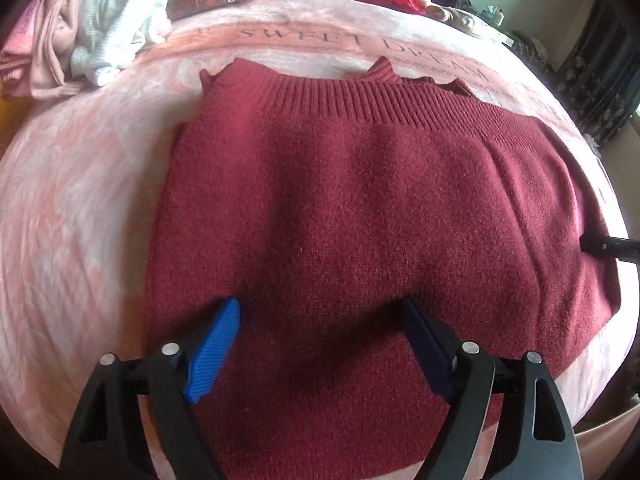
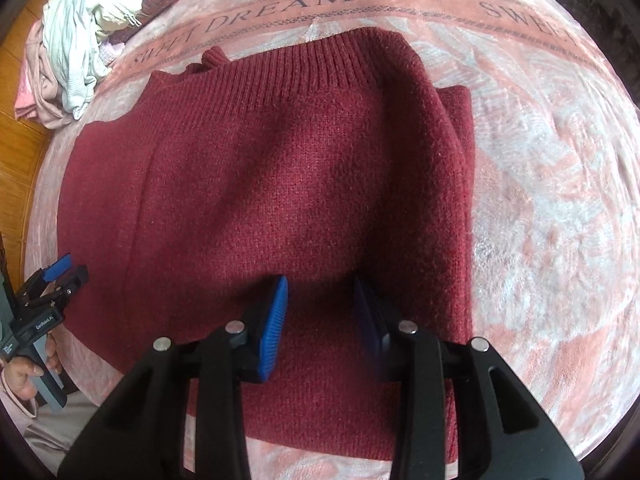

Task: Fold small clothes
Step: 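Grasp the sweater side with the right gripper and fold it over the body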

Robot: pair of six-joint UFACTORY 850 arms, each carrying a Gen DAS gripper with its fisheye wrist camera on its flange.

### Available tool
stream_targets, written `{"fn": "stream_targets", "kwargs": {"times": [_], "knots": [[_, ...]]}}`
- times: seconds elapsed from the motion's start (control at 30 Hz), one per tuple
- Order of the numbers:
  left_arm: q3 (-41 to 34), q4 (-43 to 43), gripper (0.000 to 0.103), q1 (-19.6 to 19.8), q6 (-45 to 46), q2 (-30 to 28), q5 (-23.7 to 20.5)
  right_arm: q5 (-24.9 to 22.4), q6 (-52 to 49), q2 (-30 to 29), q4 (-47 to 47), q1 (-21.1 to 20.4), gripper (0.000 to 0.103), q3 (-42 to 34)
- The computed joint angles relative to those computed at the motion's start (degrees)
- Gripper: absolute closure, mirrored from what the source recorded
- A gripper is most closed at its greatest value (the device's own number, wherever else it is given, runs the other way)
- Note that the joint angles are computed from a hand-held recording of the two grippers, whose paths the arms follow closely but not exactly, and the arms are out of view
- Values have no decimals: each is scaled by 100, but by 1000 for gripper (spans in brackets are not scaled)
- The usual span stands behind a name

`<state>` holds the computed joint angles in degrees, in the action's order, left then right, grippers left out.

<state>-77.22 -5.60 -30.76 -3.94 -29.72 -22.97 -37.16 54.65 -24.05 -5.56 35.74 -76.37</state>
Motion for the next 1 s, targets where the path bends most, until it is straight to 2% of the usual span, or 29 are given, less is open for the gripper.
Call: {"fn": "stream_targets", "kwargs": {"times": [0.1,0.17,0.2,0.27,0.4,0.53,0.73,0.83,0.9,0.93,0.97,1.0], "knots": [[-21,63,17,-17,-80,-11,15,-47,-249,109,224,-38,66,-6],[-1,-177,17,17,72,33,11,-8,-313,338,397,-89,31,115],[11,-323,17,37,184,60,9,-72,-81,455,165,-86,29,166],[39,-610,17,79,372,125,20,-168,188,681,-118,-129,29,323],[34,-945,17,121,583,216,72,-56,19,947,359,-396,29,748],[-40,-840,17,120,499,201,37,-43,-361,914,775,-539,30,908],[-196,-825,17,200,320,7,-244,-59,-994,767,1507,-639,32,1042],[-199,-777,17,202,379,-38,-221,83,-1056,767,1656,-631,31,1150],[-177,-710,16,190,379,-54,-184,134,-985,765,1602,-603,35,1165],[-155,-672,15,179,389,-57,-149,167,-1190,756,1759,-613,48,1151],[-123,-615,15,168,395,-51,-110,379,-1486,801,2157,-620,77,1208],[-98,-518,14,152,365,-40,-82,418,-1542,739,2328,-622,77,1122]]}}
